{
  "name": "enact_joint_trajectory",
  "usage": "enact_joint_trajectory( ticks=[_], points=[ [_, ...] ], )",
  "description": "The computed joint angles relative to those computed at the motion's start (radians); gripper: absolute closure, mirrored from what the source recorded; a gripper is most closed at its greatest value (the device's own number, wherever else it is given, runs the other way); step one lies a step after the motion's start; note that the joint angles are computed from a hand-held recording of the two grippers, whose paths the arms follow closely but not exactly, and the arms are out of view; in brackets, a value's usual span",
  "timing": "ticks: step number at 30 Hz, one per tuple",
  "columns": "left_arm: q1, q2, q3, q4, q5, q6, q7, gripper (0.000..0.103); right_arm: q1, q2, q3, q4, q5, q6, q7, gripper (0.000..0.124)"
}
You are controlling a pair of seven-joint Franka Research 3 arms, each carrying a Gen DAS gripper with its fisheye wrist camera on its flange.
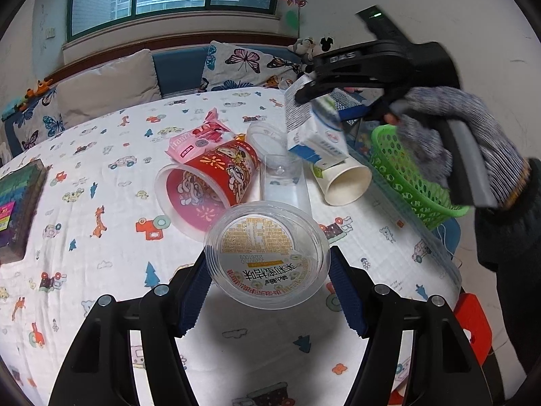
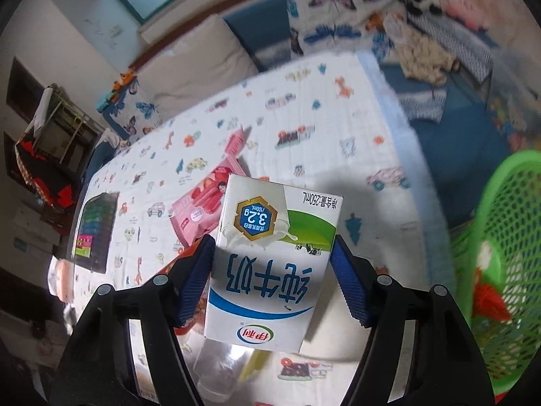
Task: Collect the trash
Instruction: 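Grasp the white milk carton with the right gripper while left holds the container, then carry the milk carton over the green basket and release it with the right gripper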
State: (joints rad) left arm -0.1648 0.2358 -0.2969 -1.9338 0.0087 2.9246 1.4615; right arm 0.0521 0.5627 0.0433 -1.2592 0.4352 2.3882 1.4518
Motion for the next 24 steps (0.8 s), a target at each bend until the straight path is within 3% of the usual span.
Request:
enact_joint_trajectory(
  ticks=[7,16,24],
  points=[
    [-0.027,0.016,0.023,0.035,0.056,-0.019,-0.049,0.038,-0.016,-0.165,0.018,-0.238,0.085,0.19,-0.114,0.055],
    [-0.053,0.049,0.028,0.108,0.113,-0.048,-0.082,0.038,-0.033,-0.303,-0.005,-0.408,0.178,0.288,-0.208,0.055],
    [-0.092,0.125,0.019,0.246,0.154,-0.103,-0.078,0.038,-0.052,-0.394,-0.062,-0.537,0.165,0.354,-0.2,0.055]
  ],
)
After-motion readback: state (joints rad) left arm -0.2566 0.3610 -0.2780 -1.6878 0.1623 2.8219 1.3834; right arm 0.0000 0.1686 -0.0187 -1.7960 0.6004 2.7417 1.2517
